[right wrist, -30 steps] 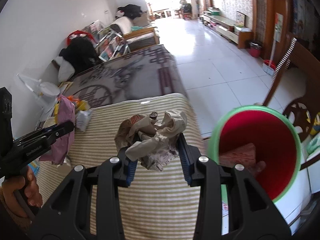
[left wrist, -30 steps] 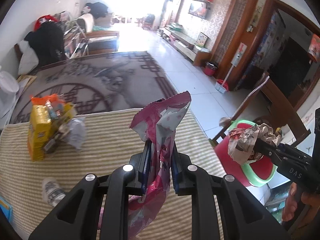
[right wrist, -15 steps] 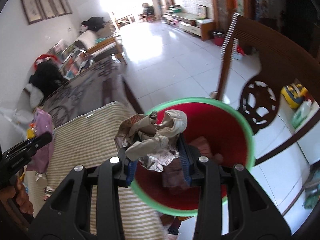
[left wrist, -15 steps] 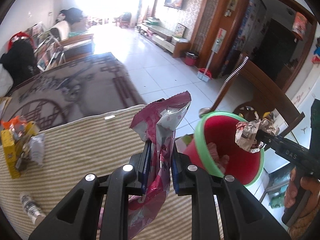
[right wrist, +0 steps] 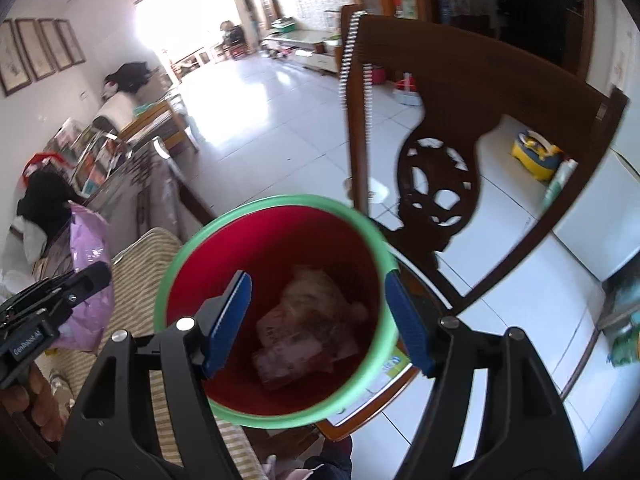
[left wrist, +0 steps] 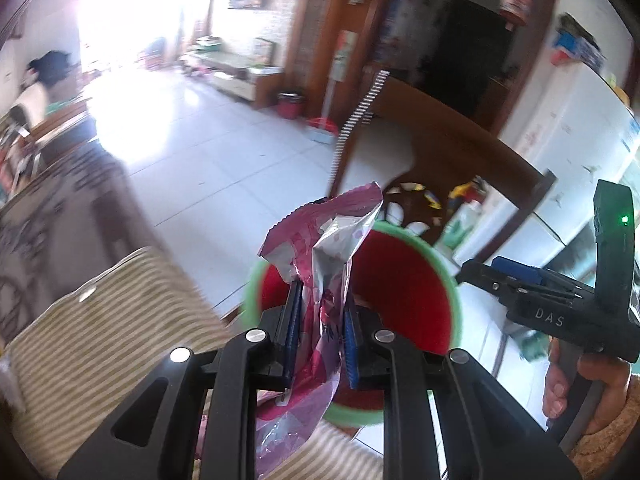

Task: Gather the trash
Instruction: 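Carry the pink wrapper and crumpled paper to the red bin and release both, then withdraw both open grippers from the bin back toward the table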

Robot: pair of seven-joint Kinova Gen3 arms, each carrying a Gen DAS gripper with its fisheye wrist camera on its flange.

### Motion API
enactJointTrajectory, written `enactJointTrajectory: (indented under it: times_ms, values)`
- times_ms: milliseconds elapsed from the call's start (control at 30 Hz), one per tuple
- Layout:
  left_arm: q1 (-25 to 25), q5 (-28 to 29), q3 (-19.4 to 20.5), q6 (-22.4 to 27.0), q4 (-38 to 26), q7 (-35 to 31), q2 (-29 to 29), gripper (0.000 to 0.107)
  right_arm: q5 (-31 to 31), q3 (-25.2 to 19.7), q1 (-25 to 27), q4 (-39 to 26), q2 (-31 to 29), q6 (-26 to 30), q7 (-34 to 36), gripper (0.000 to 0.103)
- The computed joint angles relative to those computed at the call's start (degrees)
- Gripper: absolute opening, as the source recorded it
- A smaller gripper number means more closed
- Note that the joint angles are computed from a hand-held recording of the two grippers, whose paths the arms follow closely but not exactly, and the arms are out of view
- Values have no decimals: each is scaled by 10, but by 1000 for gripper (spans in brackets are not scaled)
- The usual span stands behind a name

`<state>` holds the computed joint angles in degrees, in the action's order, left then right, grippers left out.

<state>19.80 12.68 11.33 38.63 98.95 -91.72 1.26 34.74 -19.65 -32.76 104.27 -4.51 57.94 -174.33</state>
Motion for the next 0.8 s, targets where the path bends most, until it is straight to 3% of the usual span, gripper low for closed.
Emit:
enactJointTrajectory:
  times_ms: [33,100,167,467,800]
  values:
    - [3,7,4,0,-6,-8,6,16,2,-2,0,2,-5,8,-6,67]
    - [-1,22,19,-1,-19,-28,21,30,6,-6,1,6,-13,21,-20,67]
    - [19,3,12,-7,-28,-13,32,74,8,-11,3,11,-19,28,-31,68]
    - [1,19,-4,-25,15,-1,-10,74,19,-19,-3,0,-5,23,-35,70]
    - [-57,-46,-30,-28,91,84,-104,74,34,0,-49,-48,47,-9,0,71]
